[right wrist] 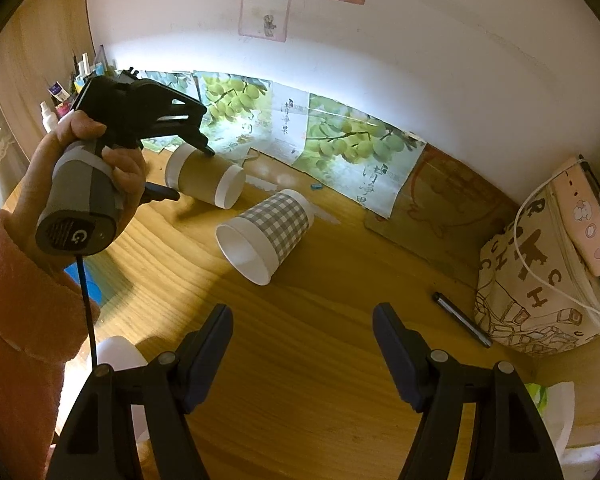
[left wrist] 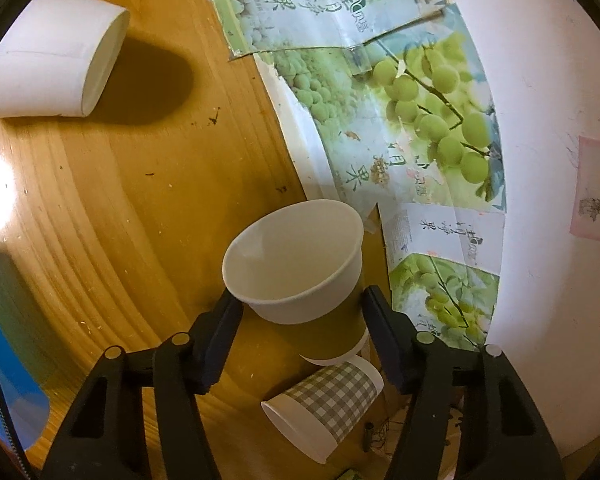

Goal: Flip cup upright

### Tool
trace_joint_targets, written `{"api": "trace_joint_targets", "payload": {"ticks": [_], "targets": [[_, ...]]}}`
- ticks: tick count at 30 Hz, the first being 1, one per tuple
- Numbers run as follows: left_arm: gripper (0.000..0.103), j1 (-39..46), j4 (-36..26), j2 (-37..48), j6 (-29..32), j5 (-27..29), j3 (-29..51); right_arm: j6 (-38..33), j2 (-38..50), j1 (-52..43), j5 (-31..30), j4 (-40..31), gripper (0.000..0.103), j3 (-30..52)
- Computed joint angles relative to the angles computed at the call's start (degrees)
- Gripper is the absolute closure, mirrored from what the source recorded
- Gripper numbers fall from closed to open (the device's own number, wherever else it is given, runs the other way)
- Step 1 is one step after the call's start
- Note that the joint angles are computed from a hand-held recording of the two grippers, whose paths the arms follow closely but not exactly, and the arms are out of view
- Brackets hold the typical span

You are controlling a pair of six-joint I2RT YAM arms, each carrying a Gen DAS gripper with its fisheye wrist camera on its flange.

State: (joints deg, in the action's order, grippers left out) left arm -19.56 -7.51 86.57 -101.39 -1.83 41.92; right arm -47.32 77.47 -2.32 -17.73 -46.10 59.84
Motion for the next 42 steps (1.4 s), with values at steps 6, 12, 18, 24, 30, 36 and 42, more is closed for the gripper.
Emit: {"api": "trace_joint_targets", "payload": {"ticks": [6, 12, 18, 24, 30, 36, 42], "targets": [[0.040, -0.4, -2.7, -2.7, 2.5, -1.0, 0.4, 0.0, -1.0, 0.0, -1.2, -0.4, 0.030, -0.3], [0.040, -1.2, -7.8, -7.1, 4.7, -1.0, 1.1, -0.4, -3.0, -0.6, -3.3, -1.4, 0.030, -0.9], [0.040, -2.6, -14.4, -11.8, 8.7, -0.9, 2.8, 0.3, -4.6, -1.9, -6.3, -4.5, 0.030, -0.1], [0.040, -6.3, -23.7, -16.5, 9.8, -1.9, 4.0, -0.4, -6.4, -3.1, -8.8, -6.1, 0.030, -0.7], [0.040, -10.8, -31.9, -19.2, 9.7, -2.4, 6.4, -0.7, -9.5, -4.9, -11.7, -7.5, 0.030, -2.8], [0.040, -15.6, -38.1, -20.9, 13.2, -2.2, 9.6, -1.6, -15.0, -6.4, -14.1, -8.5, 0.030, -6.9], [0.040, -20.3, -43.5, -20.6, 16.2, -1.2, 12.3, -1.1, -22.7, -7.8, -15.3, -10.3, 0.030, -11.8]]}}
